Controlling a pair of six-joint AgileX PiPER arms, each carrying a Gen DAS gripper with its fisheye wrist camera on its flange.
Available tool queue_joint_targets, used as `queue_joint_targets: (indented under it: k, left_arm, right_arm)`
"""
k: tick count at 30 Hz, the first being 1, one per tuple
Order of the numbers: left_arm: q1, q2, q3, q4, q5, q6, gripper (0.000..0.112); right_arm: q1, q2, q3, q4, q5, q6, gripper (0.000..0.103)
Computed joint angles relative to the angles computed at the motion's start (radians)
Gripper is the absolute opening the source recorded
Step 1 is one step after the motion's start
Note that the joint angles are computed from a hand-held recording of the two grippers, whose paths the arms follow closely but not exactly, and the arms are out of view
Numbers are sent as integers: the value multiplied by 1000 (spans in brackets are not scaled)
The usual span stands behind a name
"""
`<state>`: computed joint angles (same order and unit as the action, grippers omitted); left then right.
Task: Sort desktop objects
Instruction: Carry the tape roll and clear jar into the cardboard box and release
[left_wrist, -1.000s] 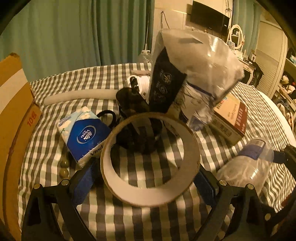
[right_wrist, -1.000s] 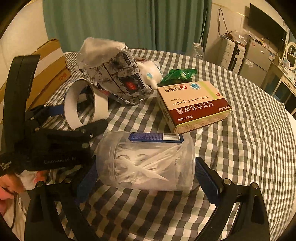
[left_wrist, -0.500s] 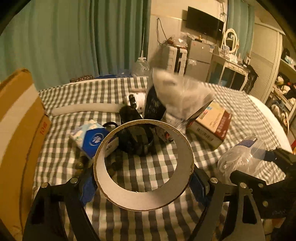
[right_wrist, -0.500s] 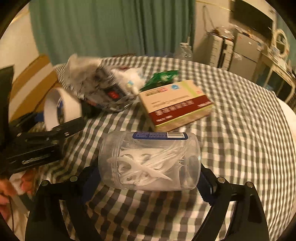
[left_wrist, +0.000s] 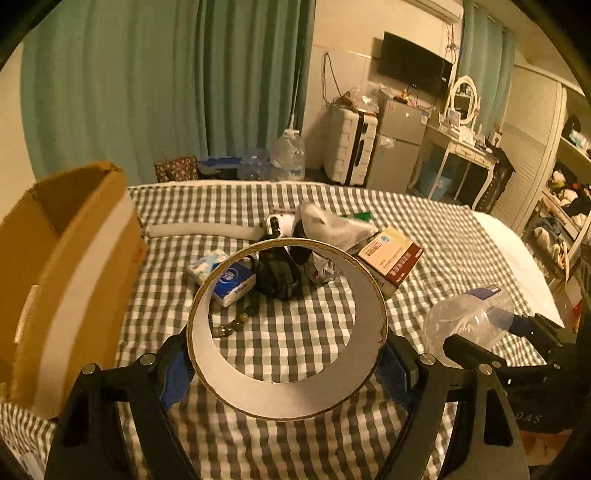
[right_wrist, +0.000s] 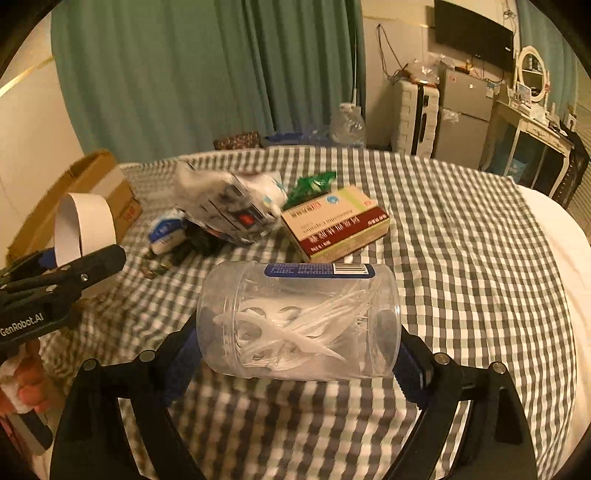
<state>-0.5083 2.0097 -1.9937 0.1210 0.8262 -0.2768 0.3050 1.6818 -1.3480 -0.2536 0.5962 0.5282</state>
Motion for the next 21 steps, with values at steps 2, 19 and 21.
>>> queue_joint_targets:
  k: [2,19,21]
  left_arm:
    - [3,-35,35,3,-6,0,85]
    - [38,-226,92,28,61,54,85]
    - [53,-233,67,9,82,82,85]
  right_arm:
    - [18,-35,11,-25,13,30,89]
    - [251,-141,-154,-232,224,244,89]
    - [289,-127,-206,-263,263,253,89]
